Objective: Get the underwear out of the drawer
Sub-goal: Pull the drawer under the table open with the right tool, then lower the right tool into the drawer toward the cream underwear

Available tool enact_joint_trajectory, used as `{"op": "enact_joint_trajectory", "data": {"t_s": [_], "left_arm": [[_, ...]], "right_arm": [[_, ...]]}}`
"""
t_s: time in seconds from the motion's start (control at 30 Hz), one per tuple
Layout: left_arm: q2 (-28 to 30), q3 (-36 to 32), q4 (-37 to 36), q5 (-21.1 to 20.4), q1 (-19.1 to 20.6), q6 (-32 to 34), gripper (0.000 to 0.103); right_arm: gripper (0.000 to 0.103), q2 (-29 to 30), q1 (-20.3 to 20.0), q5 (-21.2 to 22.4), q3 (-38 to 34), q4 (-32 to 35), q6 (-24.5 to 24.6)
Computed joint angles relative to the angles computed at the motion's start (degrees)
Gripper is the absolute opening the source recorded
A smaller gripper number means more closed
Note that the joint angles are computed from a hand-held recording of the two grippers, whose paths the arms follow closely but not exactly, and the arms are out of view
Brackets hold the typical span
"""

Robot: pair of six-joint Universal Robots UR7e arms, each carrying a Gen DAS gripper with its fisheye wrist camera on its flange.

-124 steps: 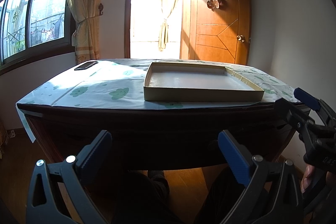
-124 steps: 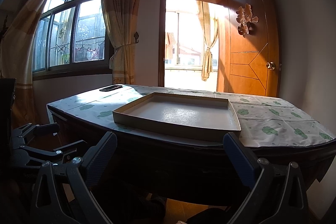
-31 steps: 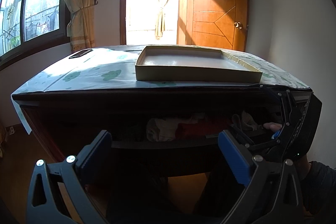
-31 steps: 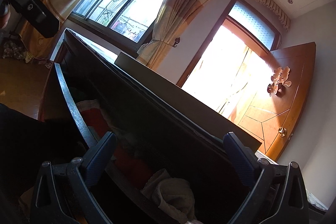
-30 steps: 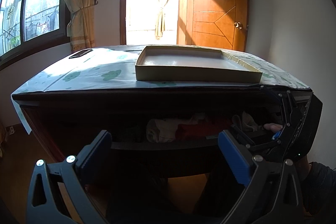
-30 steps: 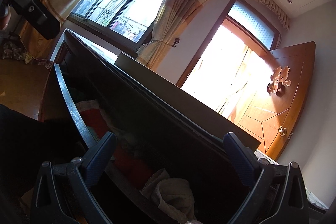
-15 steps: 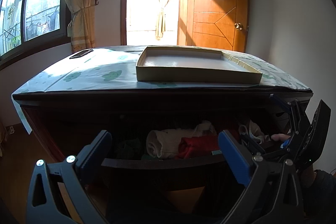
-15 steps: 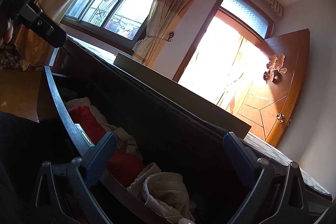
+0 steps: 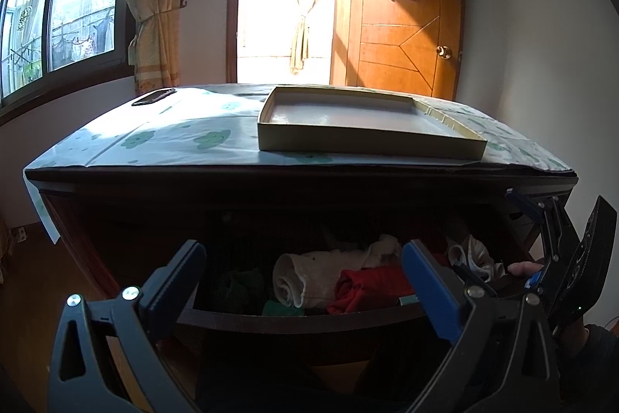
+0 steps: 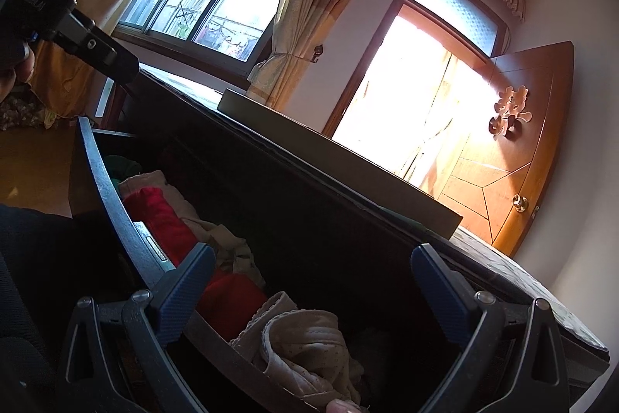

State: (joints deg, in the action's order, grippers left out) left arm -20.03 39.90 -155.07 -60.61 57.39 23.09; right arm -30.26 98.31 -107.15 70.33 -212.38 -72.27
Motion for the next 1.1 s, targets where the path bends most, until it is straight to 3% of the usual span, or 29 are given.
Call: {"op": "enact_joint_trajectory", "data": {"t_s": [0.5, 1.1], "left_arm": [[0.0, -0.4, 1.0, 0.0, 0.2, -1.3, 0.103], [0.3, -2.1, 1.2, 0.9, 0.6, -2.2, 0.103]], "right_arm": [[0.102, -1.5, 0.9, -2.0, 3.1, -1.8, 1.7], [0.102, -3.0, 2.0, -5.7, 4.7, 1.8, 6.5]]}}
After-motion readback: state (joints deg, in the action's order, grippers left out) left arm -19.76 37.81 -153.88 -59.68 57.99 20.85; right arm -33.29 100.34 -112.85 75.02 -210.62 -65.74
